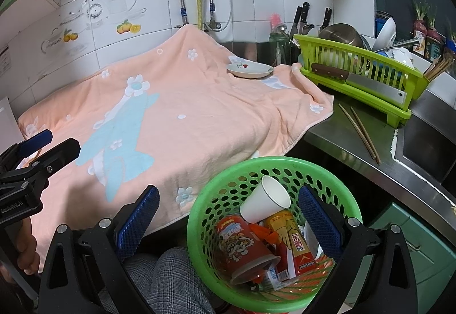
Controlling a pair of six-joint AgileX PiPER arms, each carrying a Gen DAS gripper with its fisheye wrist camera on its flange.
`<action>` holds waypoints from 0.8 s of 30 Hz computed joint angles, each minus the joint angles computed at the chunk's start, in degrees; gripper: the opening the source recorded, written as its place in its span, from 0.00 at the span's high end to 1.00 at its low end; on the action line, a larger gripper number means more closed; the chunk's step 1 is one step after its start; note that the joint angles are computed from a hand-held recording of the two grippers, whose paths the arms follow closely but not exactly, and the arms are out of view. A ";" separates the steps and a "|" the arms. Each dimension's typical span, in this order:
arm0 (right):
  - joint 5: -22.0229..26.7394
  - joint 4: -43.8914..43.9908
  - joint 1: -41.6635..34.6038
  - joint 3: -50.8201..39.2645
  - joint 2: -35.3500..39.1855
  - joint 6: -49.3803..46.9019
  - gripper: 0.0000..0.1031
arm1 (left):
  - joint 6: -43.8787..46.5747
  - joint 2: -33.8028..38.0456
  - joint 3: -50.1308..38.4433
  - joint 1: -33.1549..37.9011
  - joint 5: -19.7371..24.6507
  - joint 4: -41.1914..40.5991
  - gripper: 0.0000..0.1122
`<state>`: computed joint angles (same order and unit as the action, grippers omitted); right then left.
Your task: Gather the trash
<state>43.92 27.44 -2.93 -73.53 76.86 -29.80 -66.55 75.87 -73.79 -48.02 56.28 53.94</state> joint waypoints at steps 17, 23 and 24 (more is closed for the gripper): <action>-0.01 0.49 -0.02 0.07 0.23 -0.44 0.08 | -0.18 -0.67 0.66 -0.02 0.22 0.05 0.13; 0.02 0.36 0.10 0.05 0.24 -0.32 0.08 | -0.29 -0.52 0.34 -0.30 0.37 0.21 0.13; 0.02 0.42 0.03 0.06 0.21 -0.36 0.08 | -0.29 -0.41 0.13 -0.38 0.41 0.22 0.13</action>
<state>43.94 27.86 -2.90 -73.48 77.07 -30.16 -66.84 75.46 -73.65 -48.39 56.69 54.16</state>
